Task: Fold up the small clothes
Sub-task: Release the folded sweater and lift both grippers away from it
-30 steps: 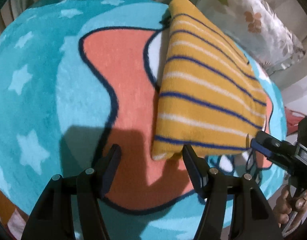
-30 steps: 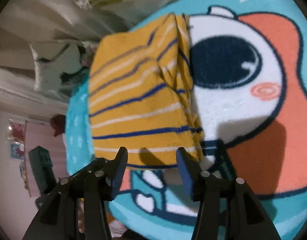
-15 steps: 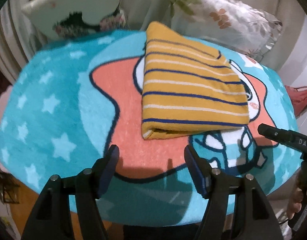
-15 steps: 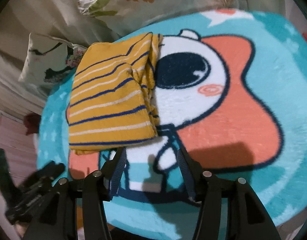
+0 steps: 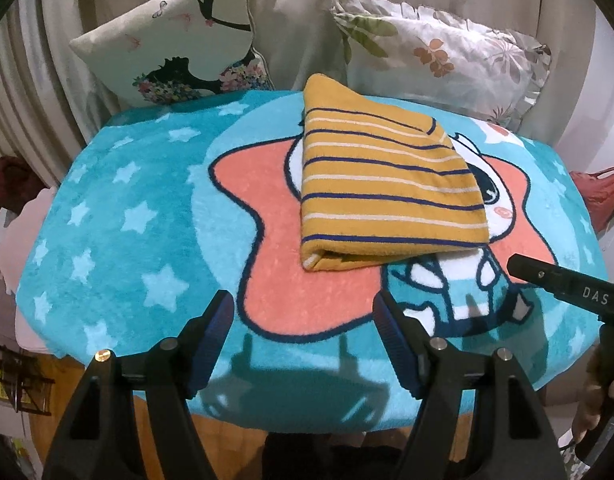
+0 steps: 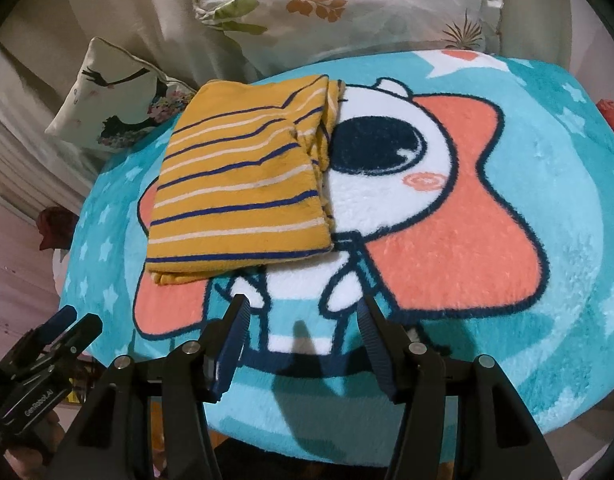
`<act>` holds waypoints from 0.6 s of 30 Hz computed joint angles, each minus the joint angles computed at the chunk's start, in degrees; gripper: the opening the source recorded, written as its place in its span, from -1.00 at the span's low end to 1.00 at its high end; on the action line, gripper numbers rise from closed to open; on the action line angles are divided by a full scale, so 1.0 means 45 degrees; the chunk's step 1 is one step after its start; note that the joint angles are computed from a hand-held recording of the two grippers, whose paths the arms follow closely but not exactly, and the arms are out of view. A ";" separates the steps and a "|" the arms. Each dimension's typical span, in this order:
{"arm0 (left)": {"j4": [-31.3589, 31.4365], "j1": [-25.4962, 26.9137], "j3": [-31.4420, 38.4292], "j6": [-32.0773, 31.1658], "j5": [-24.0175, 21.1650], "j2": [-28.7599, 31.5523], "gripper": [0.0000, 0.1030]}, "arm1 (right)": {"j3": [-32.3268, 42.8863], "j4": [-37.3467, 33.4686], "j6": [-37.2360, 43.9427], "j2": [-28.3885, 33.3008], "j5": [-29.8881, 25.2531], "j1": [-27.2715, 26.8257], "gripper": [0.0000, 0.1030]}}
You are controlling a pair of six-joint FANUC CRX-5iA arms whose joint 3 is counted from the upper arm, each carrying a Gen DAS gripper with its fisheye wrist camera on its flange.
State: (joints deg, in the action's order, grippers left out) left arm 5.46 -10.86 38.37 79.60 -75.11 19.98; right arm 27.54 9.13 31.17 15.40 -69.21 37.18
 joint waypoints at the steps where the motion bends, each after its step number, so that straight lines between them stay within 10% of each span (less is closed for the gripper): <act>1: -0.0036 -0.0023 0.0030 -0.0014 0.0022 0.0004 0.38 | 0.0016 0.0016 -0.0031 0.0014 0.0001 0.0017 0.17; 18: -0.0463 -0.0350 0.0010 0.0372 0.0531 -0.0040 0.39 | 0.0287 0.0754 -0.0110 0.0306 -0.0822 0.0223 0.20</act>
State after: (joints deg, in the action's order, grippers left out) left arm 3.37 -12.44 38.41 81.28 -72.71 19.80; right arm 28.83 12.52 30.68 16.78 -72.91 38.19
